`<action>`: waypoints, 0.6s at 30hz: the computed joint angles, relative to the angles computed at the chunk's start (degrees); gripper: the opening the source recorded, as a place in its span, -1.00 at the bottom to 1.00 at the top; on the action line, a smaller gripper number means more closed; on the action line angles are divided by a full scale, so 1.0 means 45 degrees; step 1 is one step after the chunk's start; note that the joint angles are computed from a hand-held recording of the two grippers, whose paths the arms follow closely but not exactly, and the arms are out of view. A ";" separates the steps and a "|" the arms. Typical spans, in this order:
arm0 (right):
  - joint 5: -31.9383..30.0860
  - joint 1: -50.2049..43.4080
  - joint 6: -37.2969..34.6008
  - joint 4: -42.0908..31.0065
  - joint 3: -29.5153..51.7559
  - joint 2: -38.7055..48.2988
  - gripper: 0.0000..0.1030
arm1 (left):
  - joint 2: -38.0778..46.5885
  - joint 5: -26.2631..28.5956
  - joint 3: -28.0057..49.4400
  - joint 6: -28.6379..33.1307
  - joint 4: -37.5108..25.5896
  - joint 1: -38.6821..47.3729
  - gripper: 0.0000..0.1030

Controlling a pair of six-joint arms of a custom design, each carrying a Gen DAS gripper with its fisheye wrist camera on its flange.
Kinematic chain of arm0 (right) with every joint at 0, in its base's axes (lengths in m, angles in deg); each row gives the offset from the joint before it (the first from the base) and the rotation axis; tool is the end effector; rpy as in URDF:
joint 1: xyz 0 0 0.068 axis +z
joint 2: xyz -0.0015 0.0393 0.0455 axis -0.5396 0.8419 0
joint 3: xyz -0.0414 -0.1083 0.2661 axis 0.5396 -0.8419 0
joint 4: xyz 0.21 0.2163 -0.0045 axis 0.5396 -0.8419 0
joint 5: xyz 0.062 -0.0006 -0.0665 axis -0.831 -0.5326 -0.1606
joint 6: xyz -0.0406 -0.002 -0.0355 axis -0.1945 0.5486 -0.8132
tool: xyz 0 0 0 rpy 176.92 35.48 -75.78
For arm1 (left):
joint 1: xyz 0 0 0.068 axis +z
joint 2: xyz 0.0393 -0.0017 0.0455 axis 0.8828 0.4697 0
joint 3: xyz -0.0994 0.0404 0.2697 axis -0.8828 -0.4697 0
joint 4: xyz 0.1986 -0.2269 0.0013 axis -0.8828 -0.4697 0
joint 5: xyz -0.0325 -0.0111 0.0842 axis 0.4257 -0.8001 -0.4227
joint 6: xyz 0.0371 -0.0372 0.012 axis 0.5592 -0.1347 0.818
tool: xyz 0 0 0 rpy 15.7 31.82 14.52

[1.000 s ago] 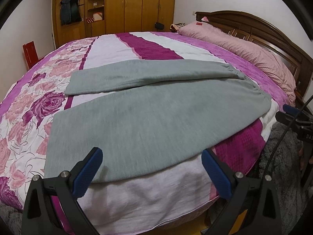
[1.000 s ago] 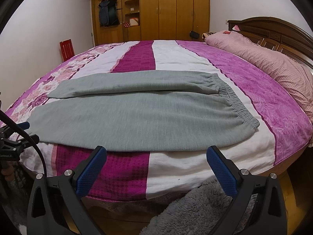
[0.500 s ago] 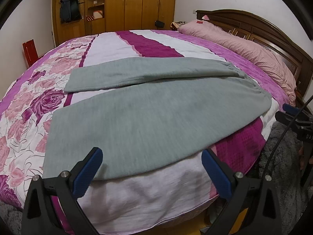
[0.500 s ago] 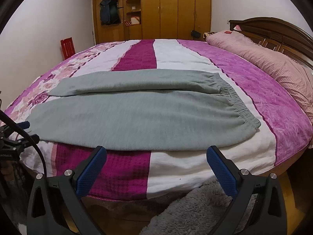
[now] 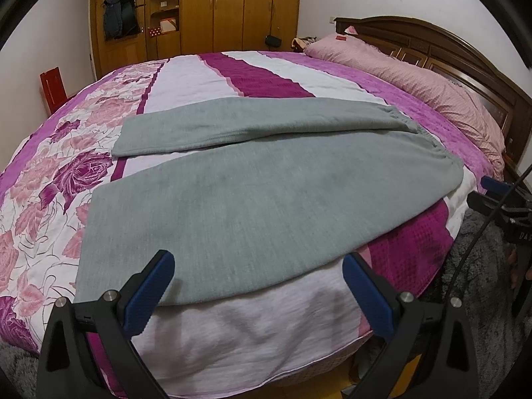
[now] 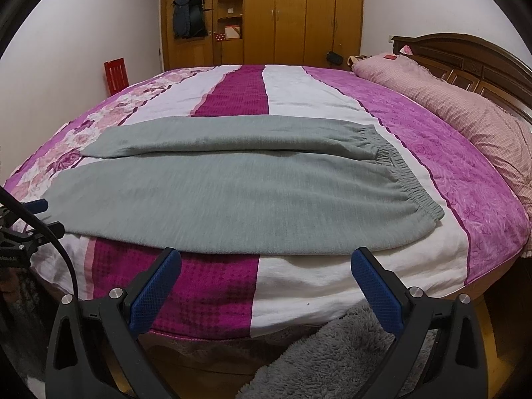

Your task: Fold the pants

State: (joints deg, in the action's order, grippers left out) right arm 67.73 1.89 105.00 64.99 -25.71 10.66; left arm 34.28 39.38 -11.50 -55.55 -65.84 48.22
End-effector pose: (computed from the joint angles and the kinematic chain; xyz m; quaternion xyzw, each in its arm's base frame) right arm 0.2375 0.1397 0.1326 0.0989 0.9058 -0.0435 0.4096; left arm 0.3710 -0.0997 0.0944 0.2392 0.8920 -0.1221 0.3637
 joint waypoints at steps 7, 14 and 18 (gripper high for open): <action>0.0007 -0.0017 -0.0110 0.0005 0.0008 0.0093 0.98 | 0.0012 -0.0013 0.0028 -0.0005 -0.0021 0.0034 1.00; 0.0029 0.0006 -0.0096 -0.0038 0.0049 0.0120 0.98 | 0.0029 -0.0035 0.0061 0.0031 -0.0072 0.0028 1.00; 0.0025 0.0007 -0.0086 -0.0020 0.0028 0.0107 0.98 | 0.0092 -0.0002 0.0122 0.0044 -0.0099 0.0051 1.00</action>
